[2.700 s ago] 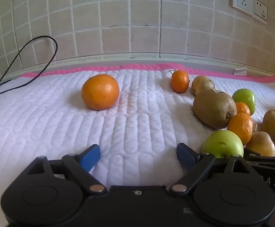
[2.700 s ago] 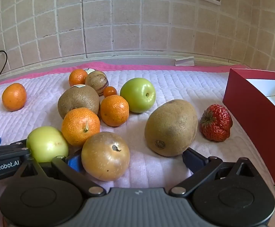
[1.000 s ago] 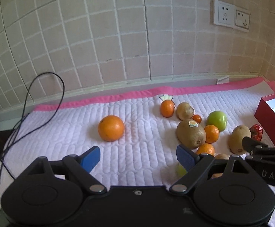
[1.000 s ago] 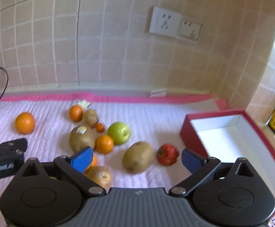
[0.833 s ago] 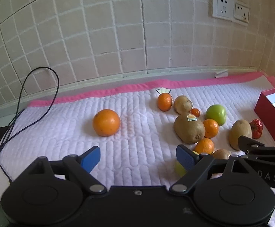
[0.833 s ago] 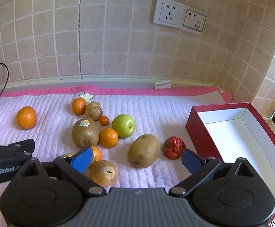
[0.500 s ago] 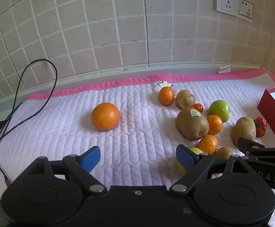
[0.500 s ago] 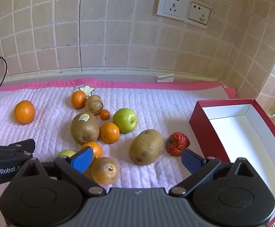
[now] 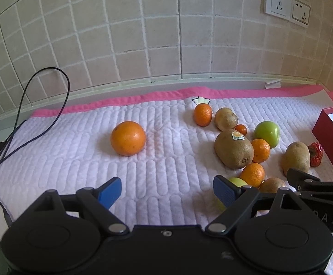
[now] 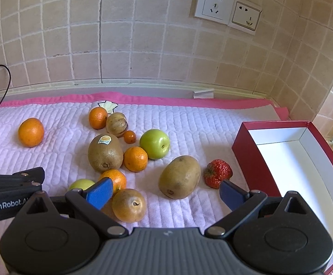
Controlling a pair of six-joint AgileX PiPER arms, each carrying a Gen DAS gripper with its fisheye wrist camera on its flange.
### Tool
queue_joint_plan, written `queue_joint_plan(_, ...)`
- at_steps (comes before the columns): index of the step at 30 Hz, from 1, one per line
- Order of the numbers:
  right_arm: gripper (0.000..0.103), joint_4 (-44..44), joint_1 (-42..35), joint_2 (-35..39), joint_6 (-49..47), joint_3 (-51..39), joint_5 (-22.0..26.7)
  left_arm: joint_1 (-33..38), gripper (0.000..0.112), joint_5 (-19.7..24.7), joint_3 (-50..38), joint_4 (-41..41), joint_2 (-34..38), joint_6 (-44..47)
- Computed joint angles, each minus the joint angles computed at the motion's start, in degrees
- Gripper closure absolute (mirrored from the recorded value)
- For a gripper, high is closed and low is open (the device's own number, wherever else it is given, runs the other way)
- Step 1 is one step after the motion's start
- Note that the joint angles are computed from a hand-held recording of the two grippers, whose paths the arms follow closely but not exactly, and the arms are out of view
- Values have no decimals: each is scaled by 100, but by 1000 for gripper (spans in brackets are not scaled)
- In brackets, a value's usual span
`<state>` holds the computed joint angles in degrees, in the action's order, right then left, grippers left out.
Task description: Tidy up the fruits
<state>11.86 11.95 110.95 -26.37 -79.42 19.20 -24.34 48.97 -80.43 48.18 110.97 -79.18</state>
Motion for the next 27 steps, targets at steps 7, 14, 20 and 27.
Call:
queue_joint_plan(7, 2, 36, 4, -18, -45, 23, 2, 7, 9, 3, -28, -33, 12, 23)
queue_joint_plan(14, 2, 69, -2, -6, -105, 3, 30, 13, 9, 3, -27, -45, 14, 12)
queue_joint_plan(20, 2, 273, -21, 53, -290, -80, 86, 114, 9, -241, 190, 45, -123, -10)
queue_joint_plan(27, 2, 1421, -122, 211, -1463, -601, 280, 712, 9, -412, 585, 778, -533, -200)
